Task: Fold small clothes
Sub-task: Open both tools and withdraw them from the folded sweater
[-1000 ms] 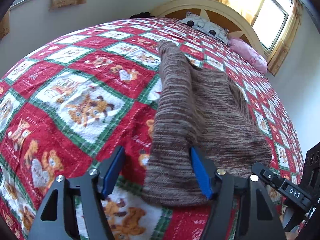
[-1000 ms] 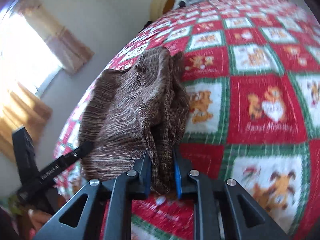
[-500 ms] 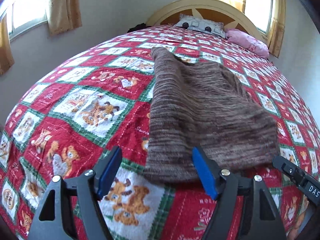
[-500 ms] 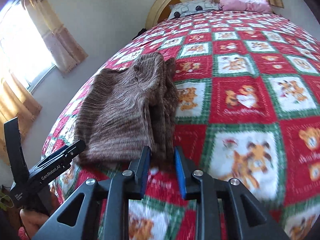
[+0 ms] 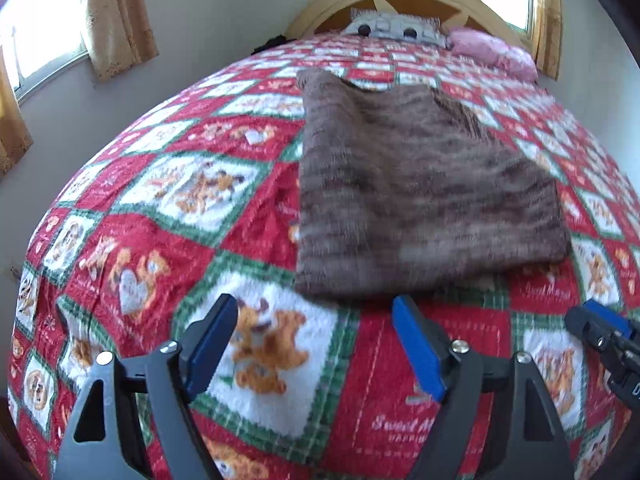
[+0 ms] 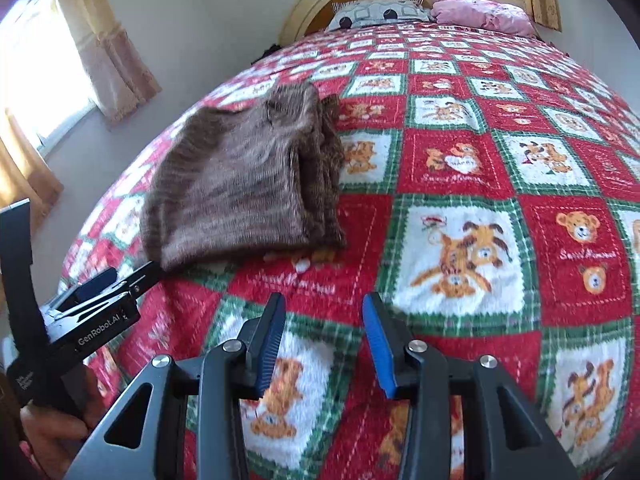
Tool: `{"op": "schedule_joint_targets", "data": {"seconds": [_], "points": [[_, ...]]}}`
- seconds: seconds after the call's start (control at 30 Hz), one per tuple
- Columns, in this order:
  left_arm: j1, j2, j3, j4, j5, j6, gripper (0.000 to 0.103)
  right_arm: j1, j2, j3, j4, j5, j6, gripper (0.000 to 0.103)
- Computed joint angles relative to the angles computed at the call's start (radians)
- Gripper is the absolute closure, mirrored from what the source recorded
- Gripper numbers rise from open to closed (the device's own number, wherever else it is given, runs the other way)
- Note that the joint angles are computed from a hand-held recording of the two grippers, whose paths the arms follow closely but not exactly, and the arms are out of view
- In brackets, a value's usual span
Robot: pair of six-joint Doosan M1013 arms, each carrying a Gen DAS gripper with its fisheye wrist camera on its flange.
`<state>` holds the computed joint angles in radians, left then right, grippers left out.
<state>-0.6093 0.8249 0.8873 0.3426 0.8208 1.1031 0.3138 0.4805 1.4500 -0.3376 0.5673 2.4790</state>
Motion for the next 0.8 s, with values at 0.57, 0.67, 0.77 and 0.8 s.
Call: {"op": "schedule_joint_targets", "data": {"seconds": [0.57,0.67,0.77,0.8], "points": [[-0.014,-0.064,0.087,0.044,-0.081,-0.031,0.017,0.052,-0.012,-0.007,-0.081,0.137,0.019,0.041],[-0.022,-0.093,0.120,0.105,-0.139,-0.076,0.012,0.068,-0.019,-0.011,-0.164,0.149,0.063,0.041],[-0.026,-0.117,0.144,0.149,-0.186,-0.116,0.009,0.080,-0.025,-0.016,-0.228,0.161,0.092,0.041],[-0.027,-0.123,0.150,0.160,-0.197,-0.125,0.008,0.085,-0.029,-0.015,-0.247,0.160,0.105,0.041]]}}
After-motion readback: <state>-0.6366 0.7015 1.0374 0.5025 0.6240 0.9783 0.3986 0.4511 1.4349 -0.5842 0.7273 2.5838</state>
